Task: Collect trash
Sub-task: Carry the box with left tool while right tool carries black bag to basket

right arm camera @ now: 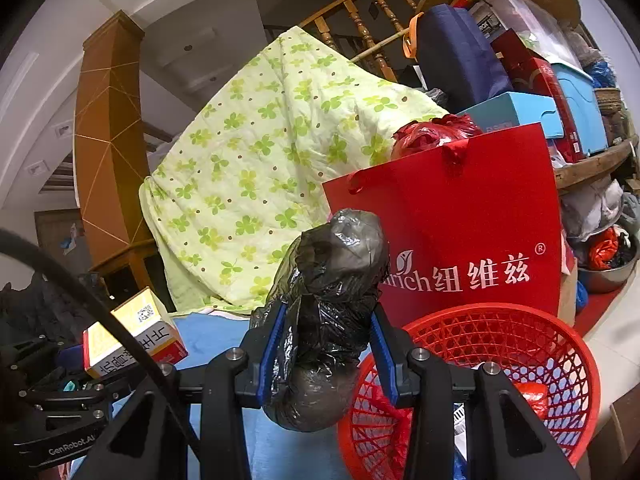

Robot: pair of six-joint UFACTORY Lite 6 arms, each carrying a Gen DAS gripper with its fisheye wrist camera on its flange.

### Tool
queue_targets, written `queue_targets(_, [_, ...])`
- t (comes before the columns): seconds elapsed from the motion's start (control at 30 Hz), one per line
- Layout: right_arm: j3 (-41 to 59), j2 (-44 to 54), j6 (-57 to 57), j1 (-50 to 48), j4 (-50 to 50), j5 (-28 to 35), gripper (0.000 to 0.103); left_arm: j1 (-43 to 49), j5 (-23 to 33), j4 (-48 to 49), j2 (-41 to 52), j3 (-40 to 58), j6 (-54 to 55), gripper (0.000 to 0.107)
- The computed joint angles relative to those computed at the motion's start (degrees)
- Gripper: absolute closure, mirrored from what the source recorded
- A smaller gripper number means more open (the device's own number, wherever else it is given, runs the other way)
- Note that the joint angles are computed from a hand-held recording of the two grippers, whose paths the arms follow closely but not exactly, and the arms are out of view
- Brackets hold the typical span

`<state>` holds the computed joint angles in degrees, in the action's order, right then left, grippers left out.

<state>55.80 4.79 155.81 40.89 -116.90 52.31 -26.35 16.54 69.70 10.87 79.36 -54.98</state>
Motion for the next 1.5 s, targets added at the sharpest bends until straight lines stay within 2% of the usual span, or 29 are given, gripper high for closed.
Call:
queue_targets(0.83, [-8.4, -7.6, 5.2, -2.1, 0.0, 0.4, 0.058, -5.1, 2.1, -2.7, 5.0, 4.7, 2.9, 0.047])
queue_targets(1.17, [-12.0, -11.3, 12.5, -5.4, -3.0, -2.5, 0.057, -6.8, 2.9, -4.4, 6.5, 6.5, 4.8, 0.047])
queue_targets(1.5, [-13.2, -12.2, 14.0, -5.9, -2.8, -2.6, 0.058, -7.9, 3.2, -7.0, 8.1, 8.4, 7.3, 0.046])
